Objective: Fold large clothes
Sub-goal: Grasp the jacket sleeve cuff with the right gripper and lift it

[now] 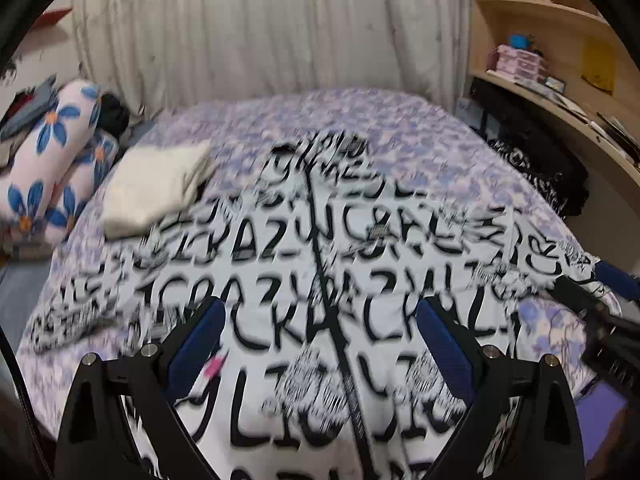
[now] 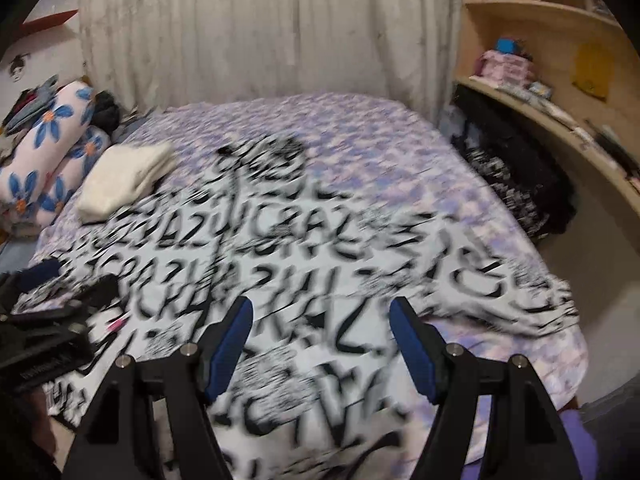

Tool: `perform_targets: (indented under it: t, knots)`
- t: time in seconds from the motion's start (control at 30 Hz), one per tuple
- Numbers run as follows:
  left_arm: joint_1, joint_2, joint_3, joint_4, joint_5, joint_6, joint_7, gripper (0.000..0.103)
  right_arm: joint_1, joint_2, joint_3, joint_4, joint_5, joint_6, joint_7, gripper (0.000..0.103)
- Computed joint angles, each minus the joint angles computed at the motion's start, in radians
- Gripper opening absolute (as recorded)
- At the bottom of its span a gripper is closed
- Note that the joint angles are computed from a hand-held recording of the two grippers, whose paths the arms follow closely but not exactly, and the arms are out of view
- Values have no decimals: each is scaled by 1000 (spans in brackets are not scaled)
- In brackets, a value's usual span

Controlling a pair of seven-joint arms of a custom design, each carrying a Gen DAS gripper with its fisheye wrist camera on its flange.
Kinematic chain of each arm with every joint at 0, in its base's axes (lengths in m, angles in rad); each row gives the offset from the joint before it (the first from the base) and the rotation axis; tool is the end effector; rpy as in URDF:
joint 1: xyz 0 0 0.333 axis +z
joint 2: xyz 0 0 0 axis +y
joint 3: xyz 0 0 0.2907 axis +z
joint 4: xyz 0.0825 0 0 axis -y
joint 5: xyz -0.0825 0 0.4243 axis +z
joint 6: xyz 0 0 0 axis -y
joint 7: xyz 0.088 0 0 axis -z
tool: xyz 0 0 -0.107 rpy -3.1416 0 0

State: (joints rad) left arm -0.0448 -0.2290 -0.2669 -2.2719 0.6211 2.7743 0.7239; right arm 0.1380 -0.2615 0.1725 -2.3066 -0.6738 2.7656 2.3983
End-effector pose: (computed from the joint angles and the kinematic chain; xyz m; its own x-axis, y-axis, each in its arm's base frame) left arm 0.5278 -0.2022 0.4810 0.0242 -0.9995 -0.0184 -0.6765 -0.0028 -0.7365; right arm 0.5173 0.1975 0.4808 0.0078 -0.9978 0.0665 -0.6729 -0.0544 -0.7377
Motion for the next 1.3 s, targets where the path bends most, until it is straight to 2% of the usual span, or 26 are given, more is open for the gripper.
perform_targets:
  t: [0.07,0.2,0.33,0.47,0.63,0.83,1.0,1.07,1.13,1.23,1.3]
  knots:
    - [10,48,-15,60,55,17,-28,95,-43,-17,3,4,-67,-10,48,71]
    - [11,137,-28,175,256,51,-161,95,-101,-30,-22,14,-131,-16,89,71]
    - [-41,243,21,267,213,146,-107,95,-126,-8,-99,30,-33,5,22,71]
    - [-114,384,64,413,272,78,-168,95,-163,61,-147,65,63,-12,-25,71]
    - [-161,537,99,530,162,101,-111,95,-198,164,-198,101,125,-34,-34,71]
    - [-306,692,240,675,226,76,-192,95,-223,279,-272,142,269,-58,-63,71]
    - [-313,798,230,761,83,68,-72,95,-255,341,-301,160,535,-63,-159,71]
    - [-329,816,243,774,49,60,-42,95,-266,354,-307,161,622,-75,-172,71]
    - [-322,839,228,788,-9,62,16,95,-279,368,-302,155,727,-48,-221,71]
    - [-326,864,219,813,-85,44,81,95,-285,368,-303,142,801,-28,-241,71]
    - [-355,875,246,828,-92,33,86,95,-282,372,-308,142,805,-14,-231,71]
